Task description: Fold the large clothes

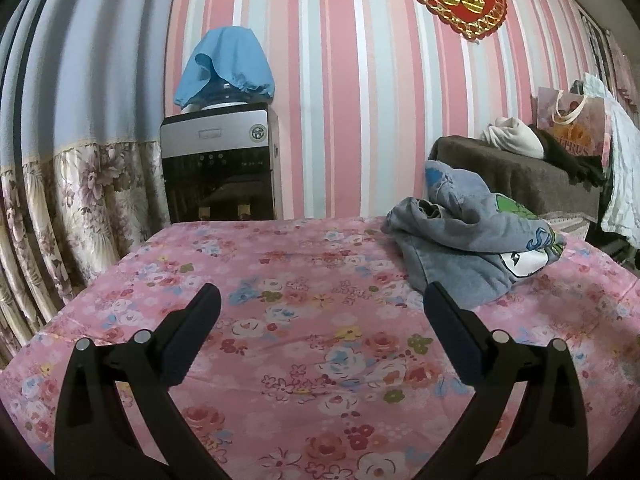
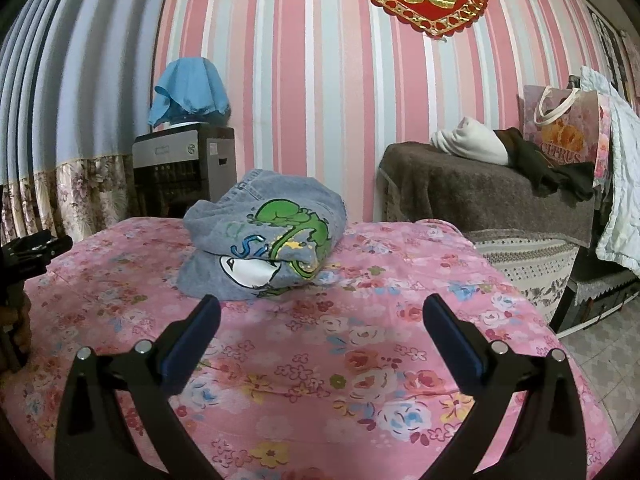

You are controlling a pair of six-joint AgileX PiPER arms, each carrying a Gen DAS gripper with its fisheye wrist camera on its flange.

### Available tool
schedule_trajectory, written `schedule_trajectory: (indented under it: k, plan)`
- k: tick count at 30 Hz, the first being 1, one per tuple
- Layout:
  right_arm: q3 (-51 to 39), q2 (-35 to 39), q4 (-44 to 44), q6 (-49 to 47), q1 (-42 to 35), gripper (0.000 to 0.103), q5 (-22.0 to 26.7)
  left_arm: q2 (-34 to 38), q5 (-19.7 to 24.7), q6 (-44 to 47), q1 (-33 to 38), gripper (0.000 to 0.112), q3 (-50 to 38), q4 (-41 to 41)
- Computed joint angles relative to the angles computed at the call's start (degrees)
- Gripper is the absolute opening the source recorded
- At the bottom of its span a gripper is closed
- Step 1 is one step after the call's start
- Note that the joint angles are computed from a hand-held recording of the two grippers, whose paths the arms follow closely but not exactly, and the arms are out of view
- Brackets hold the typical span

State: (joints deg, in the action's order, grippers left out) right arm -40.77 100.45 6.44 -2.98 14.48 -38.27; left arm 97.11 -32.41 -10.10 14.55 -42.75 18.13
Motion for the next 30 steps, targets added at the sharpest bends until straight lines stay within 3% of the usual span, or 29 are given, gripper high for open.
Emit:
schedule_trajectory:
  k: [13, 19, 30]
  plan:
    - [1.25, -0.48, 0.42, -0.22, -0.48, 0.101, -1.0, 0.33, 0.79, -3.89, 1.17, 0.1, -0.83, 3.05]
    - [1.2, -0.5, 0.24, -0.08, -0.56, 0.101, -0.89, 0.12, 1.32, 0.31, -0.07, 0.1, -0.51, -1.65]
    - [0.87, -0.63, -0.19, -0.01, -0.85, 0.101, -0.06, 0.23, 1.21, -0.15, 0.13, 0.1, -0.52, -1.72]
